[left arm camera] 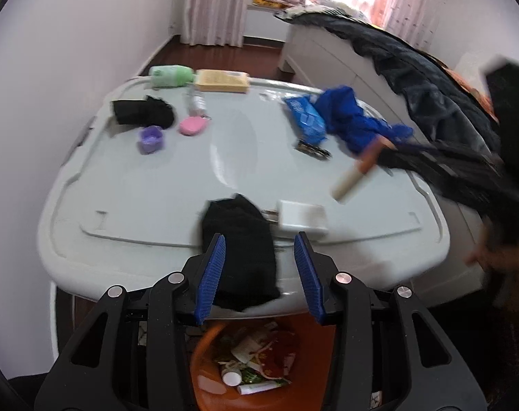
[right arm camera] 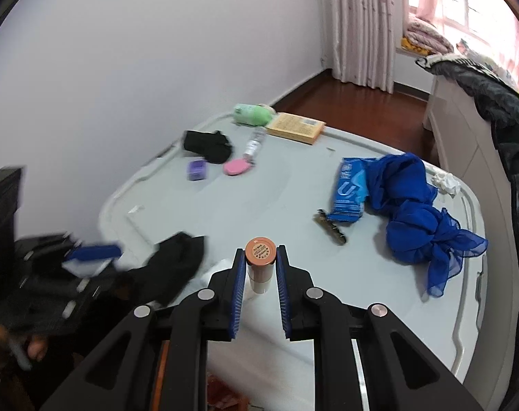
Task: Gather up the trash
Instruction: 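Carry the black sock and cylindrical tube over the basin and open both tools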
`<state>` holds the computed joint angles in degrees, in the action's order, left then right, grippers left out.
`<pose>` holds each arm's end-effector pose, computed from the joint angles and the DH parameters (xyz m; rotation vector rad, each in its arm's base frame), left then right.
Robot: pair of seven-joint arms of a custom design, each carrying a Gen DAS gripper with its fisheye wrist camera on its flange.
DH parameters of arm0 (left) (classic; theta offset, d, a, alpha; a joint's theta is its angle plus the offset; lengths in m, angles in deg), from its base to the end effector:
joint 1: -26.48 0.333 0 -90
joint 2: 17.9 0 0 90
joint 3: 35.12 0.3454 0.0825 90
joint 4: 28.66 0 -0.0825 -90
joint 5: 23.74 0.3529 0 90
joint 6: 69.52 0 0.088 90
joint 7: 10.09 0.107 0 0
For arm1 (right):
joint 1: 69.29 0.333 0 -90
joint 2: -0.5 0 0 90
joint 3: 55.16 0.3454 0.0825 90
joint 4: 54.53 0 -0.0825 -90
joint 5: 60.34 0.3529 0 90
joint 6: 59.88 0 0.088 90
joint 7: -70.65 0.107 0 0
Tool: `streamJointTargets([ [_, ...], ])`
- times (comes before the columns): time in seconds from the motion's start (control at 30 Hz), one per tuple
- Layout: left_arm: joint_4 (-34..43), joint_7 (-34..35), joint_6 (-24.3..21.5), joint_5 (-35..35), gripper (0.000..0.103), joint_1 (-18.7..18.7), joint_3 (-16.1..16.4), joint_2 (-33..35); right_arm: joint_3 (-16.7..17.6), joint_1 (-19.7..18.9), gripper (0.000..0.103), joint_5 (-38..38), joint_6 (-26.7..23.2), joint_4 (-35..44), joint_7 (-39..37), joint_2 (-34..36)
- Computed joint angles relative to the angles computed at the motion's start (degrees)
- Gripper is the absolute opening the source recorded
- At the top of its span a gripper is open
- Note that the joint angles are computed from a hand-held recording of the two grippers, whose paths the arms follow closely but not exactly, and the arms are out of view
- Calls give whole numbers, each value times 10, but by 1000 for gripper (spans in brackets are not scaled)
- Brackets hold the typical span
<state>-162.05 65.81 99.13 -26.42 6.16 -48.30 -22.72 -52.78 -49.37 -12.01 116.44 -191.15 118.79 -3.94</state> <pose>0.4313 -0.2852 0.5022 -1.6267 2.2111 -0.9338 0.4779 0.1311 0.4725 -1.9294 1.4249 -0.4648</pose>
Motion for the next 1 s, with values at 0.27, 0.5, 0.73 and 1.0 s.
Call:
streamJointTargets([
  [0.27, -20, -9, -1, -9, 42, 12, 22, -29, 11, 66, 18, 73, -55, -100, -31, -79],
  [0.5, -28, -19, -7, 0, 42, 8, 19, -39, 34, 65, 43, -7, -75, -120, 31, -44],
  [0.73, 32, 0, -53, -18, 44, -5, 8, 28, 15, 85, 57, 6, 5, -136, 39, -45],
  [1.0, 82, -160, -107, 200, 8, 7, -7, 95, -12, 104, 68, 121, 46, -123, -45, -47],
])
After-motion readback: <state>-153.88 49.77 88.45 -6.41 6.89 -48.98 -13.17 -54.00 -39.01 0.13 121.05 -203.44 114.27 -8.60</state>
